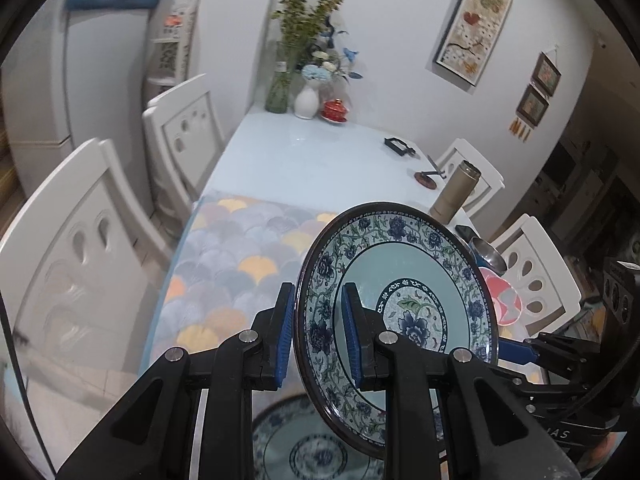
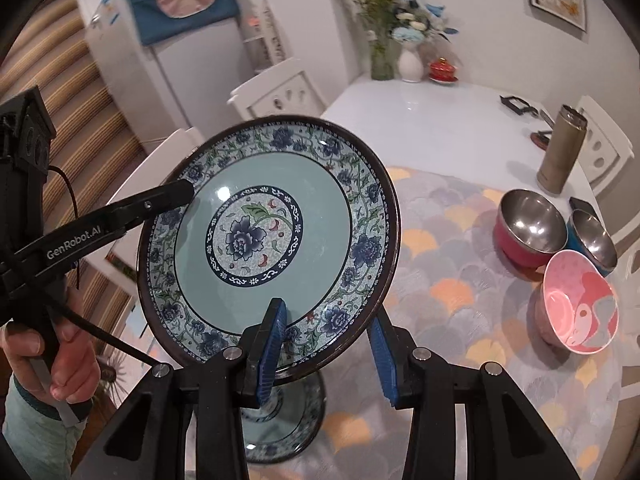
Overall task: Organize plates and bowls
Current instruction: 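Lift the last plate with both grippers and carry it toward the stack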
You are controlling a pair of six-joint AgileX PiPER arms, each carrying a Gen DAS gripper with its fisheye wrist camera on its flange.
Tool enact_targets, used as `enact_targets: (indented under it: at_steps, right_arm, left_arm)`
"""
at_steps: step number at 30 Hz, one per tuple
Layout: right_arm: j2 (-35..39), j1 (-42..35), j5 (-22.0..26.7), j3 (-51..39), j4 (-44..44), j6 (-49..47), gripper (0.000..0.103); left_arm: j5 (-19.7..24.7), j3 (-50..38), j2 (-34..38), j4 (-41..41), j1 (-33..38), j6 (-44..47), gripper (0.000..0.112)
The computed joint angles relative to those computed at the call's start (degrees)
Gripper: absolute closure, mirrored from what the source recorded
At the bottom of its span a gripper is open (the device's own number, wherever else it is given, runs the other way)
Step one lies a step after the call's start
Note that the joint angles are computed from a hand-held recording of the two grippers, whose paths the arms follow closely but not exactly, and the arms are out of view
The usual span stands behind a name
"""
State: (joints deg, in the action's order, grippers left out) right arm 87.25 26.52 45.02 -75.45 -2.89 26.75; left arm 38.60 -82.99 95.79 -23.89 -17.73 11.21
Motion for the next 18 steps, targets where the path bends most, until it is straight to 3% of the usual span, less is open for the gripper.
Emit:
enact_targets:
  at_steps: [13,18]
  right_arm:
    - [-2.0,7.6,1.6,3.8,-1.0,3.2,0.063]
    - [-0.8,8.7,1.6,5.2,-0.2,2.8,0.063]
  left_arm:
    - [-2.5,16.7,-8.5,-0.7,2.5,-0.7,0.092]
    - [-3.9,21.5,-9.3,3.4,1.4,-3.9,0.092]
